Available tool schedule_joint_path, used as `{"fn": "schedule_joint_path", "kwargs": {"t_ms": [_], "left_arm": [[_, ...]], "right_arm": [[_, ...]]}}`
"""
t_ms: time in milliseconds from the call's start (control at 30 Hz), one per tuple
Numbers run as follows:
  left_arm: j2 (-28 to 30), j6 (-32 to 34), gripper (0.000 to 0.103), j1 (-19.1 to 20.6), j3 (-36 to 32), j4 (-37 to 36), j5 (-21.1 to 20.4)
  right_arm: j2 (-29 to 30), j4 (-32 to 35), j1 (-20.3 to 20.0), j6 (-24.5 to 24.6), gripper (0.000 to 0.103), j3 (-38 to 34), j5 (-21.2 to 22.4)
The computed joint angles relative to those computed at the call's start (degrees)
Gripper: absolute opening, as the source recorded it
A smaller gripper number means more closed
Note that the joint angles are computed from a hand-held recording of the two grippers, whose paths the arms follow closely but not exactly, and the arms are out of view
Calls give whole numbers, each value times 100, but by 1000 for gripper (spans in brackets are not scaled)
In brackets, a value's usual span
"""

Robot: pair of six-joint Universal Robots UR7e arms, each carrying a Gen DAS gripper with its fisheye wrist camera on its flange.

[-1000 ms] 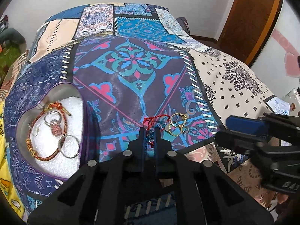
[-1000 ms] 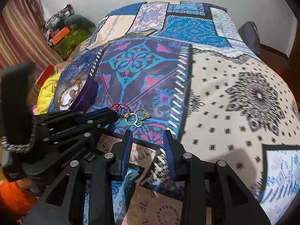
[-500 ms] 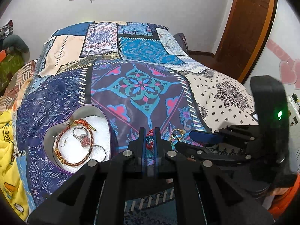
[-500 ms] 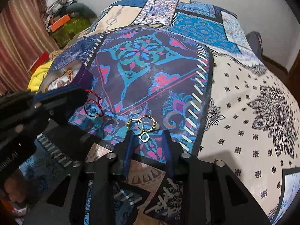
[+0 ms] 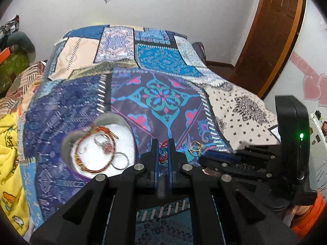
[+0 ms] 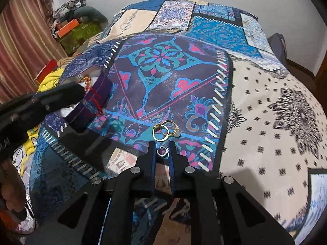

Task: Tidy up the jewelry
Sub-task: 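Carry the red string bracelet with the left tool into the tin while the right tool drops the hoops in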

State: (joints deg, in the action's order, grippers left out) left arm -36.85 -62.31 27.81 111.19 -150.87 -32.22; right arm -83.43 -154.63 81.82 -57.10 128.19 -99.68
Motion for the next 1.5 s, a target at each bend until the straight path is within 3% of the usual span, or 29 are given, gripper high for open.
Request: {"fn": "schedule_joint_path", "kwargs": {"t_ms": [433, 767, 1000, 1500], "left_arm": [[-628, -735, 6, -369, 387, 613, 506], [-1171, -1386, 6, -582, 669, 1330, 946], [-1384, -1409, 6, -559, 882, 1248, 1014], [-1237, -275, 6, -103, 1172, -208, 508]], "right_arm": [[-656, 174, 355, 41, 10, 154, 774], [-725, 71, 666, 168, 10, 164, 1320], [-445, -14, 832, 226, 10, 119, 1312], [488, 0, 1038, 315, 10, -74, 743]]}}
